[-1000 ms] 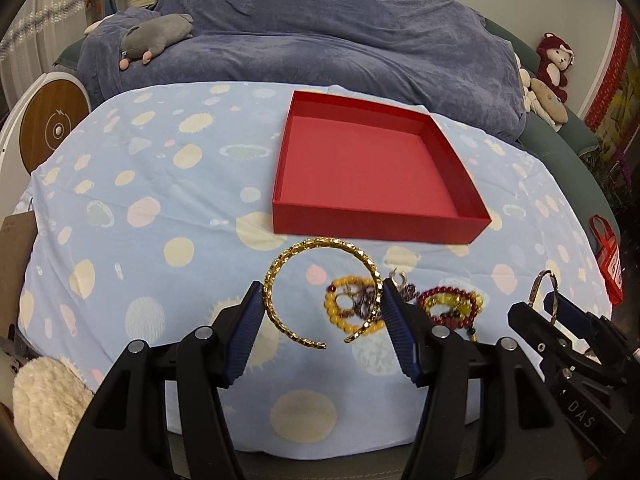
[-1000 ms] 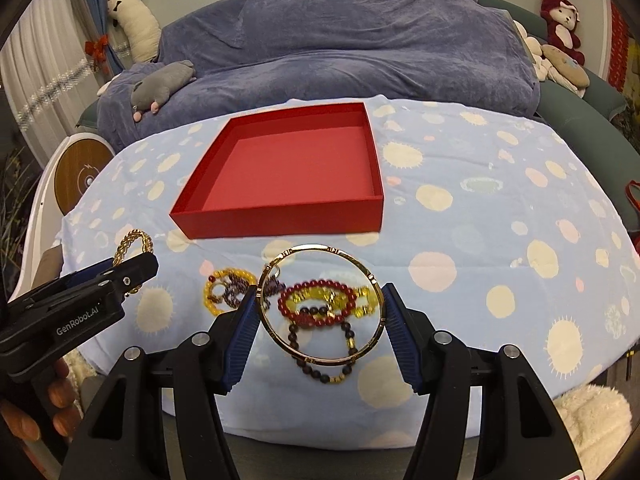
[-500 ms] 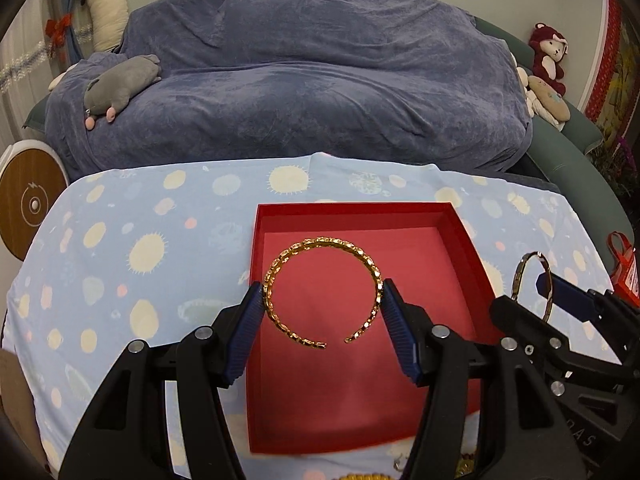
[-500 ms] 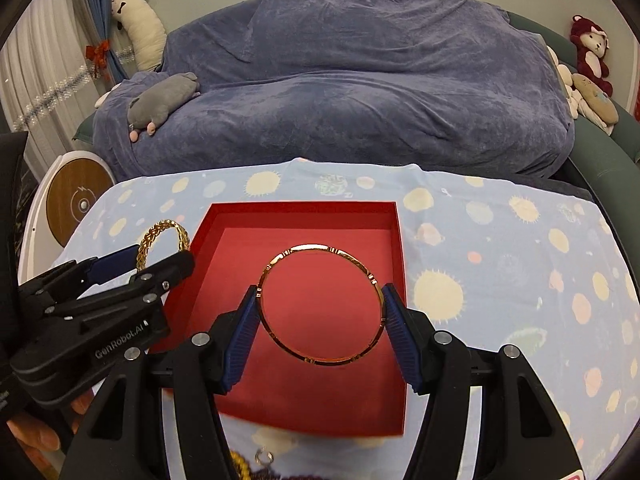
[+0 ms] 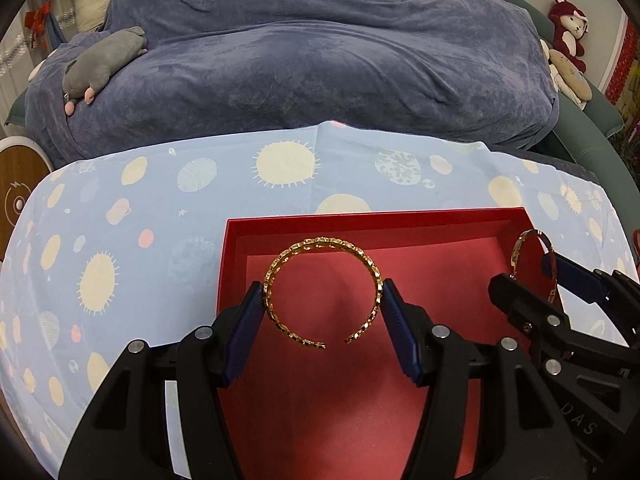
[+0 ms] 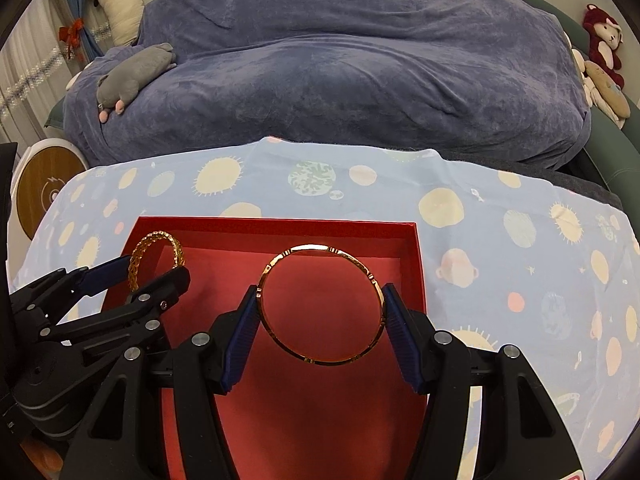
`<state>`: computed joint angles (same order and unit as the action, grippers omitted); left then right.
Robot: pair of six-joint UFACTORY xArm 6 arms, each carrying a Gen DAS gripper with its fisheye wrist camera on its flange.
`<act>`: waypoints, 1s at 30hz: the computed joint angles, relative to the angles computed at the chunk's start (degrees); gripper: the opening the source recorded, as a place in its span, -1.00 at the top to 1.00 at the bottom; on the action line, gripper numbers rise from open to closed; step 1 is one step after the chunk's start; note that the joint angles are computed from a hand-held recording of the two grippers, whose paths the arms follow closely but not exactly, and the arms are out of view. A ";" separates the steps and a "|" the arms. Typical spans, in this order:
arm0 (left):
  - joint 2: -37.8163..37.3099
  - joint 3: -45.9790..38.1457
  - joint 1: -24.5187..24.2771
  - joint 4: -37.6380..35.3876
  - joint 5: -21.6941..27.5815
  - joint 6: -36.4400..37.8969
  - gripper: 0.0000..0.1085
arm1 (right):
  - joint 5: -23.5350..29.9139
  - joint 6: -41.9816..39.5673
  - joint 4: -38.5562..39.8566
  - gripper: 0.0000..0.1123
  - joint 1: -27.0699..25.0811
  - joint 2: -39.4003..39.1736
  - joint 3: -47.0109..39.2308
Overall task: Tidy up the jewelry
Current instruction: 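Carry both gold bangles into the red box and open both tools, then withdraw both tools from the box back toward the bracelet pile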
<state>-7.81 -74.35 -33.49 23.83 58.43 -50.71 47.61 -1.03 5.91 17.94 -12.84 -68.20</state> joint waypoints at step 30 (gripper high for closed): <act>-7.94 0.42 -9.05 6.71 8.91 -8.46 -0.40 | 3.47 1.99 -0.91 -0.25 -0.41 -15.42 6.51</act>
